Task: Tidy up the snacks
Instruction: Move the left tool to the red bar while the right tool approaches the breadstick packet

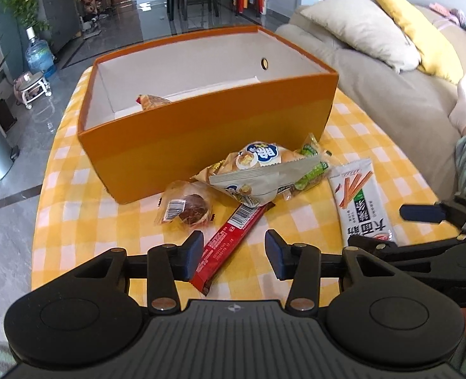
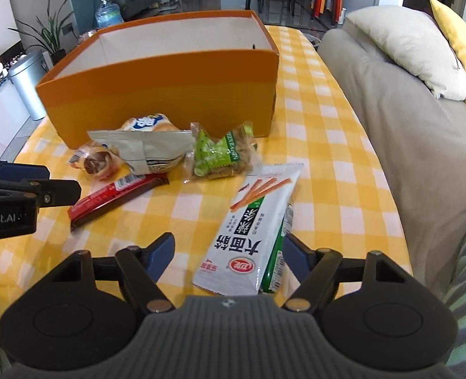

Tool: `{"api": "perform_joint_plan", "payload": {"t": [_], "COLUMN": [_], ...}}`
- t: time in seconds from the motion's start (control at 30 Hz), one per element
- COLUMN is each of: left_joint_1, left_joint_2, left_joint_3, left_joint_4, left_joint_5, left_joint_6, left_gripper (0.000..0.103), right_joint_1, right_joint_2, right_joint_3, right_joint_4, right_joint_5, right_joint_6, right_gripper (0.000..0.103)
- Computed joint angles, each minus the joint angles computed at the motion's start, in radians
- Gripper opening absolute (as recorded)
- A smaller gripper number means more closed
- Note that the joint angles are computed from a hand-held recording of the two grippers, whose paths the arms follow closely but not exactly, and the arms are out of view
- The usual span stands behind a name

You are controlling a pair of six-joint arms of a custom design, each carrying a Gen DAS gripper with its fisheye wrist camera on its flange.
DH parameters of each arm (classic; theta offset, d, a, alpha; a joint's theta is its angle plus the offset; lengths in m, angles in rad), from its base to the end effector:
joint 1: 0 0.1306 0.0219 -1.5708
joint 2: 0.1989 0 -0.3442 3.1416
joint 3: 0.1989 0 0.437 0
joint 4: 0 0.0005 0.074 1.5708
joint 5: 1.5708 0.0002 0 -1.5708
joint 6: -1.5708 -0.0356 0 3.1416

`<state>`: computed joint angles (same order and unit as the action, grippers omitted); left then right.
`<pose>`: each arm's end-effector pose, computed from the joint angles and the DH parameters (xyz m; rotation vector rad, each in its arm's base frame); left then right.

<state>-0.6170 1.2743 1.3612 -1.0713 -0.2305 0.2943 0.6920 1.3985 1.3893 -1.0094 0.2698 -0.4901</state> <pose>0.3989 -0.2736 0.4205 0.3175 2.4979 -0.0727 0.4104 0.3271 0.3783 -0.1585 2.5322 0.1145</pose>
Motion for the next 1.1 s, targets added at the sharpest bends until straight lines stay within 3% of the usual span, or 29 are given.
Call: {"api": "perform_joint_plan", "payload": {"t": [0.2, 0.33, 0.63, 0.83, 1.0, 1.1], "left_joint_1": [0.018, 0.028, 0.042, 0.038, 0.044, 0.043], "left_joint_2": [0.058, 0.074, 0.119, 0.120, 0.111, 0.110], "left_joint_3": [0.022, 0.021, 0.039, 0.041, 0.044, 0.052], "left_joint_4": [-0.032, -0.027, -0.056, -0.073, -0.098, -0.129], "left_joint_5": [-0.008, 0.005, 0.023, 0.031, 0.119, 0.172], "left_joint_6": [-0.035, -0.039, -0.030, -0.041, -0.010, 0.010], "left_gripper": [0.055, 0.060, 0.060, 0.041, 0.032, 0.030], "right_joint_1": [0.016, 0.025, 0.022, 0.028, 0.033, 0.032], "right_joint_2": [0.036, 0.063, 0.142, 0.147, 0.137, 0.119], "right_joint_3": [0.026, 0.042, 0.097, 0.090, 0.084, 0.078], "right_joint_4": [-0.001, 0.006, -0.065, -0.049, -0.039, -0.041], "right_joint_5": [0.073, 0.088, 0.157, 0.192, 0.192, 0.141], "right_joint_6": [0.048, 0.096, 0.108, 0.154, 0.174, 0.155], "right_gripper": [0.063, 0.062, 0.066, 0.060, 0.054, 0.054]}}
